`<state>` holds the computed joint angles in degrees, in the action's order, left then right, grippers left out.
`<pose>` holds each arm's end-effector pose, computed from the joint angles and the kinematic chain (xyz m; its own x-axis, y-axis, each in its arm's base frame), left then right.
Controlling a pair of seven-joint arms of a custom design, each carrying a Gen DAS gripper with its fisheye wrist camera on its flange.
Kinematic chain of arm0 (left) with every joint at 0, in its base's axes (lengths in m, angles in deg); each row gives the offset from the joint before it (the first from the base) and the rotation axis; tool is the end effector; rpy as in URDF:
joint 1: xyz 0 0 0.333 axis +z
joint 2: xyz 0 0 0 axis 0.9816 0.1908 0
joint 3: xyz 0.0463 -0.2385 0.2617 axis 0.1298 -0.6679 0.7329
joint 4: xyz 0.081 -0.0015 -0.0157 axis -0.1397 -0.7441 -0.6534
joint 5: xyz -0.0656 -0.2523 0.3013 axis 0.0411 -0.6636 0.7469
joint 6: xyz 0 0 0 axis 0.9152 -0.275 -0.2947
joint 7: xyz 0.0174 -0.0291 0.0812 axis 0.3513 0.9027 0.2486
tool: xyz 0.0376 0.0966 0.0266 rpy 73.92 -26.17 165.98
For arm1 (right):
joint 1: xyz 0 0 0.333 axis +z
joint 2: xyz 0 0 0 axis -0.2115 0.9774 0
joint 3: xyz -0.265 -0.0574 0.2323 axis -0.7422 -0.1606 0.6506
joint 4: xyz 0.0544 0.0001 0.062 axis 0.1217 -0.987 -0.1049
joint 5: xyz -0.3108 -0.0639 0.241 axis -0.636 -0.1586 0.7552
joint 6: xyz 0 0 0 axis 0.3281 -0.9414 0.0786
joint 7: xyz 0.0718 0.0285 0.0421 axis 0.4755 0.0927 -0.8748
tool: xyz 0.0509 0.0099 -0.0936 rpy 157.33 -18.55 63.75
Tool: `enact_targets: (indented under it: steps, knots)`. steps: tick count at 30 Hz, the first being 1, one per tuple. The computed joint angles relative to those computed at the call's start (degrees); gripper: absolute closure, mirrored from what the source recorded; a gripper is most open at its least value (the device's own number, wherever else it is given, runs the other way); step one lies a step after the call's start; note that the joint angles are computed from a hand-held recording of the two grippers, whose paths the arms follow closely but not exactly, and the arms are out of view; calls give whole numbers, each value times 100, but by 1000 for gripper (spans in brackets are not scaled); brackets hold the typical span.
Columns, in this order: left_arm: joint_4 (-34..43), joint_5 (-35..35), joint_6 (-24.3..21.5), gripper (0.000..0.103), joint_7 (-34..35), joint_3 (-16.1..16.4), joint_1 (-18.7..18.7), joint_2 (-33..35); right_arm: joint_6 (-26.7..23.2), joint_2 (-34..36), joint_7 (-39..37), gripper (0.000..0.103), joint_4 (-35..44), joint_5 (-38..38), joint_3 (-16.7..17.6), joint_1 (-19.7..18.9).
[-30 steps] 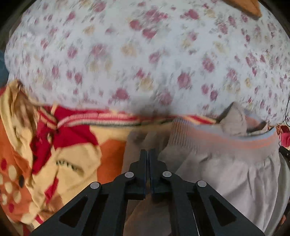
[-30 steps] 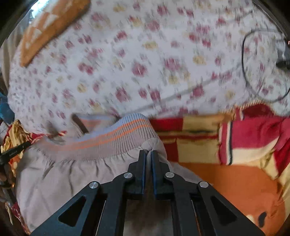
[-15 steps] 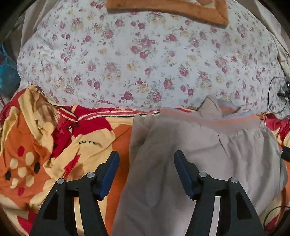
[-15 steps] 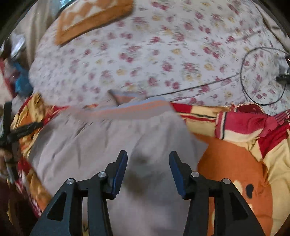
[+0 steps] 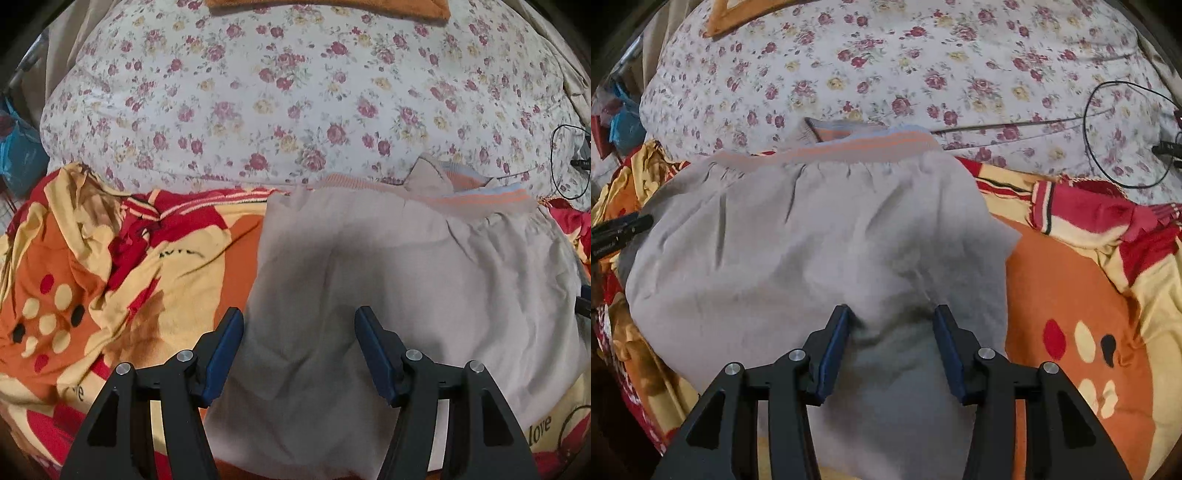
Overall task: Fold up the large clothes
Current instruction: 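Smooth the folded jacket flat with both grippers open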
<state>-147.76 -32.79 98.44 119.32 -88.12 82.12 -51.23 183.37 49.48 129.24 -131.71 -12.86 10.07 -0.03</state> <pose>0.4702 -0.1341 0.4243 0.0591 -0.9957 -0.0710 -0.8119 -0.0065 -0.5837 0.5103 0.1260 0.3959 0.2106 -0.9770 -0.0326 -0.8422 -0.1644 -0.5135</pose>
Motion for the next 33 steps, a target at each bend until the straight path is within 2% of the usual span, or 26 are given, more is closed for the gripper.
enact_targets:
  steps: [4,7,15,18,22,24,29,33]
  knots:
    - [-41,-78,29,41,77,30,-4,-30,-40,-189,163,55,-111,-20,-24,27]
    - [-99,-290,84,41,236,52,-23,-107,26,-393,-176,53,-215,510,-109,207]
    - [-415,-1886,362,36,1336,164,-221,-392,-8,-408,-46,53,-71,323,-106,383]
    - [-483,-2219,410,35,1580,45,-162,-482,-30,-347,50,53,-63,288,-91,378]
    - [-554,-2278,495,31,1581,-239,136,-551,-4,-329,15,53,-95,375,-88,378]
    - [-568,-2556,462,31,1777,-136,59,-525,-7,-341,53,53,-103,317,-81,362]
    - [-504,-2648,354,31,1805,-201,178,-428,-101,-244,260,53,-37,-8,-52,282]
    - [-301,-3061,-2,29,2131,27,-73,-149,-234,-44,502,52,78,-330,-12,189]
